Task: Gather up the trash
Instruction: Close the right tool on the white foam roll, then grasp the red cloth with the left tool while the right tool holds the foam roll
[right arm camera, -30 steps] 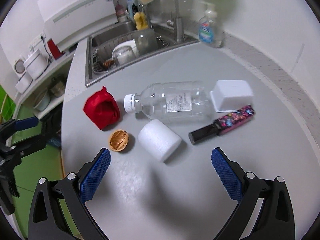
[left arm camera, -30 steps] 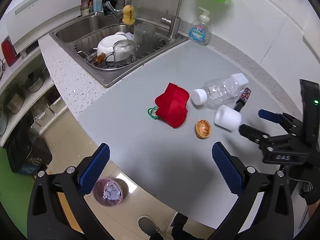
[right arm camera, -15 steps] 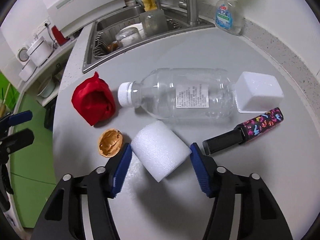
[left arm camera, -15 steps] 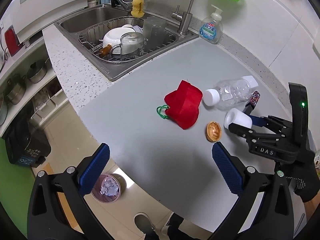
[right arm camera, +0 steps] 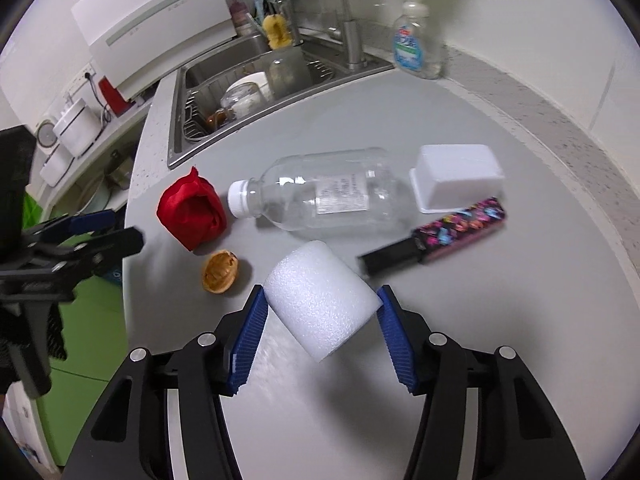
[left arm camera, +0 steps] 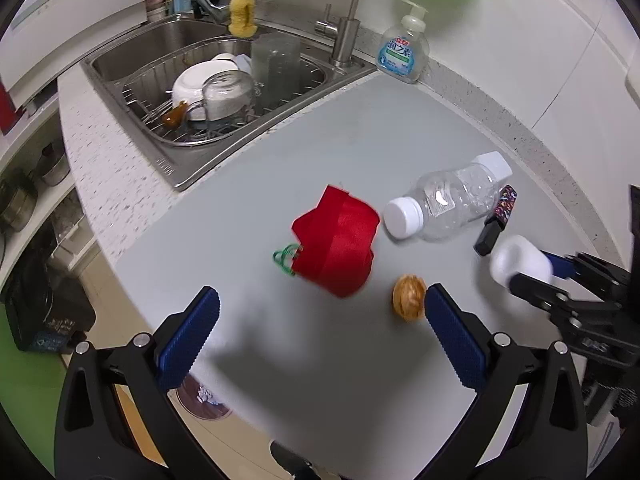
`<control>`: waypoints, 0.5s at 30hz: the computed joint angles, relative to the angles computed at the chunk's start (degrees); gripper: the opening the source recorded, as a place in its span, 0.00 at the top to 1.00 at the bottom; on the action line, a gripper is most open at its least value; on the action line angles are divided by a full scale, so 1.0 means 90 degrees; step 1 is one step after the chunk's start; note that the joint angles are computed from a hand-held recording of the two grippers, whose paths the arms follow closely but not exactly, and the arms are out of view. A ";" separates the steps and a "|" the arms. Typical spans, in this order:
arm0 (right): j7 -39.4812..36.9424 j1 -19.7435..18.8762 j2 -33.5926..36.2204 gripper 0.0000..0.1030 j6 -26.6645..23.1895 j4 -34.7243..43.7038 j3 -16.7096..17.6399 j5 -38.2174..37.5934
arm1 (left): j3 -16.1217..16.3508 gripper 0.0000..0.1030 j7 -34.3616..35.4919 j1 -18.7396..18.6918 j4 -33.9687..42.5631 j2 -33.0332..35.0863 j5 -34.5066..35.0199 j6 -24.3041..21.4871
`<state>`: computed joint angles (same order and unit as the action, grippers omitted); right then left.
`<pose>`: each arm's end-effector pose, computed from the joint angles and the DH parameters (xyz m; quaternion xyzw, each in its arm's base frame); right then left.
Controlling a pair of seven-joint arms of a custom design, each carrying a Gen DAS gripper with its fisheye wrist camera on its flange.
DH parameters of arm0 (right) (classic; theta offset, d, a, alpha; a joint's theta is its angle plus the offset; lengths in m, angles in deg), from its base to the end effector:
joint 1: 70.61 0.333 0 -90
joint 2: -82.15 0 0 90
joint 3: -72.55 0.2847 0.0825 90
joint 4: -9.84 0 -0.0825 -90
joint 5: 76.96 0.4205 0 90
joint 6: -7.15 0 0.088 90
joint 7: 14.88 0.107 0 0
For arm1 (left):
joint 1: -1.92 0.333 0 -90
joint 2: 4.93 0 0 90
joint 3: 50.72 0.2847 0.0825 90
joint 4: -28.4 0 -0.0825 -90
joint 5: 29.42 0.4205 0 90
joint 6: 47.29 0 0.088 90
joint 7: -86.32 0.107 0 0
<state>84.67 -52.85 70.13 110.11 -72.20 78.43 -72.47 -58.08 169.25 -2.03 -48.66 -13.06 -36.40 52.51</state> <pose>0.4709 0.2231 0.8073 -0.7586 0.5863 -0.1094 0.2623 0.5208 -0.1234 0.8077 -0.6495 0.7108 -0.2452 0.1132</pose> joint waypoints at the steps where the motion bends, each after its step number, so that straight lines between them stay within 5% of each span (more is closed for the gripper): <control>1: 0.0005 -0.0008 -0.0044 0.47 -0.0002 -0.0028 -0.0009 0.0001 | -0.0015 0.03 0.0004 -0.0009 0.0069 0.0075 0.0023 -0.0010; 11: 0.0086 -0.0183 -0.0596 0.47 -0.0054 -0.0494 -0.0096 -0.0050 | -0.0130 0.03 0.0232 -0.0098 0.0632 0.0850 0.0264 -0.0093; 13: 0.0113 -0.0216 -0.0683 0.47 -0.0058 -0.0562 -0.0104 -0.0058 | -0.0134 0.19 0.0291 -0.0104 0.0625 0.0885 0.0244 -0.0078; 14: 0.0128 -0.0230 -0.0717 0.47 -0.0064 -0.0588 -0.0102 -0.0069 | -0.0147 0.38 0.0292 -0.0116 0.0712 0.0967 0.0309 -0.0177; 15: 0.0138 -0.0242 -0.0756 0.47 -0.0065 -0.0623 -0.0104 -0.0071 | -0.0150 0.46 0.0289 -0.0121 0.0752 0.1014 0.0330 -0.0237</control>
<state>85.91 -55.03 63.33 109.52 -77.81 77.50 -73.11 -59.43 171.84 -3.12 -41.89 -3.94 -33.44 50.37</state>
